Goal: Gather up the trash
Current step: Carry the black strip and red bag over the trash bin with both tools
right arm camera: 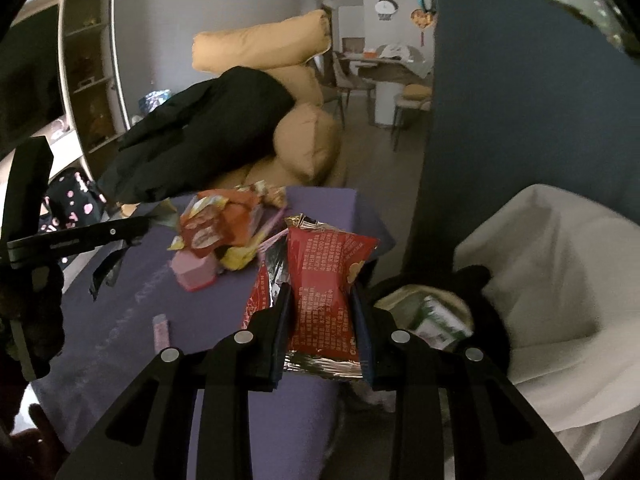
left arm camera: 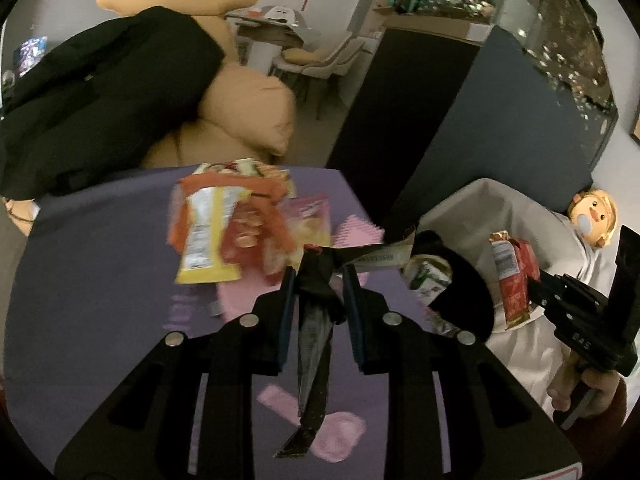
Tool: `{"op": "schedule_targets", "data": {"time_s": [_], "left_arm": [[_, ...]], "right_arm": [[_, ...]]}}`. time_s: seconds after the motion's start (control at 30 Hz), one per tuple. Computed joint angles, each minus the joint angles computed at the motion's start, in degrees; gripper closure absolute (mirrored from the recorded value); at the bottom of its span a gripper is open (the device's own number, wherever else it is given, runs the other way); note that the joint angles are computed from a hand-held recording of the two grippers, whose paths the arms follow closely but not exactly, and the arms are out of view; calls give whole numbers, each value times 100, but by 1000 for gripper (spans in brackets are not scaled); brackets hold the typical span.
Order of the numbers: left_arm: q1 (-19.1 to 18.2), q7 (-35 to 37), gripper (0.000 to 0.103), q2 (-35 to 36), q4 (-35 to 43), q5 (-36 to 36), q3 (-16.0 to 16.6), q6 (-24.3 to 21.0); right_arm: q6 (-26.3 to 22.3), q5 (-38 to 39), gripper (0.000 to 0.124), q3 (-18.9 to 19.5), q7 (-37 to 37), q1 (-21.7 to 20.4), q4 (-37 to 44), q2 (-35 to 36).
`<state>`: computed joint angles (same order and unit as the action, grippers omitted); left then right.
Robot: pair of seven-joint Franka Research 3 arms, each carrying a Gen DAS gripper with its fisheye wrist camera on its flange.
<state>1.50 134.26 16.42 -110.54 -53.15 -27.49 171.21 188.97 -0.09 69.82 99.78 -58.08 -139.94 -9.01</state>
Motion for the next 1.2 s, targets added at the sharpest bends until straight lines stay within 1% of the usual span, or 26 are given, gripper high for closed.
{"op": "schedule_targets", "data": {"time_s": [0.07, 0.13, 0.3, 0.4, 0.5, 0.57, 0.6, 0.7, 0.77, 0.83, 0.9, 0.93, 1.03, 1.13, 1.17, 1.2], "left_arm": [[-202, -309, 80, 77, 113, 344, 96, -51], [-288, -457, 80, 156, 197, 584, 81, -58], [-368, -775, 80, 354, 400, 1139, -110, -58], [-453, -1083, 80, 470, 519, 1584, -146, -81], [-463, -1307, 80, 631, 662, 1951, -243, -103], [-421, -1386, 80, 763, 769, 2121, -377, -100], [-392, -1419, 80, 819, 810, 2200, -440, -101], [-368, -1486, 80, 1071, 992, 2484, -619, -85], [-353, -1556, 80, 1228, 1111, 2675, -717, -108], [-343, -1581, 80, 1448, 1298, 2856, -830, -188], [-424, -1695, 80, 1616, 1467, 3079, -803, -277], [-556, -1814, 80, 1726, 1607, 3240, -698, -356], [-899, -2182, 80, 2001, 1968, 3656, -434, -540], [-1106, -2408, 80, 2277, 2329, 3942, -347, -764], [-1168, -2460, 80, 2338, 2407, 4027, -313, -805], [-1261, -2532, 80, 2402, 2507, 4128, -249, -841]], "right_arm": [[11, 23, 96, -258, -24, 144, -45, -121], [21, 75, 96, -490, -52, 276, -87, -191], [59, 240, 96, -1022, -183, 517, -216, -307], [101, 360, 96, -1160, -314, 554, -263, -300], [159, 524, 96, -1179, -496, 494, -294, -260], [218, 648, 96, -976, -625, 259, -321, -320], [247, 707, 96, -946, -701, 211, -324, -317], [325, 898, 96, -1027, -909, 237, -324, -268], [293, 1069, 96, -728, -1014, -97, -287, -332], [259, 1113, 96, -619, -1026, -268, -277, -401], [259, 1091, 96, -598, -992, -337, -293, -476], [277, 1073, 96, -630, -982, -336, -304, -489], [383, 1139, 96, -892, -1058, -158, -356, -458], [489, 1349, 96, -1153, -1229, 40, -421, -394], [504, 1428, 96, -1134, -1286, 13, -418, -370], [525, 1499, 96, -1200, -1339, 69, -439, -354]]}}
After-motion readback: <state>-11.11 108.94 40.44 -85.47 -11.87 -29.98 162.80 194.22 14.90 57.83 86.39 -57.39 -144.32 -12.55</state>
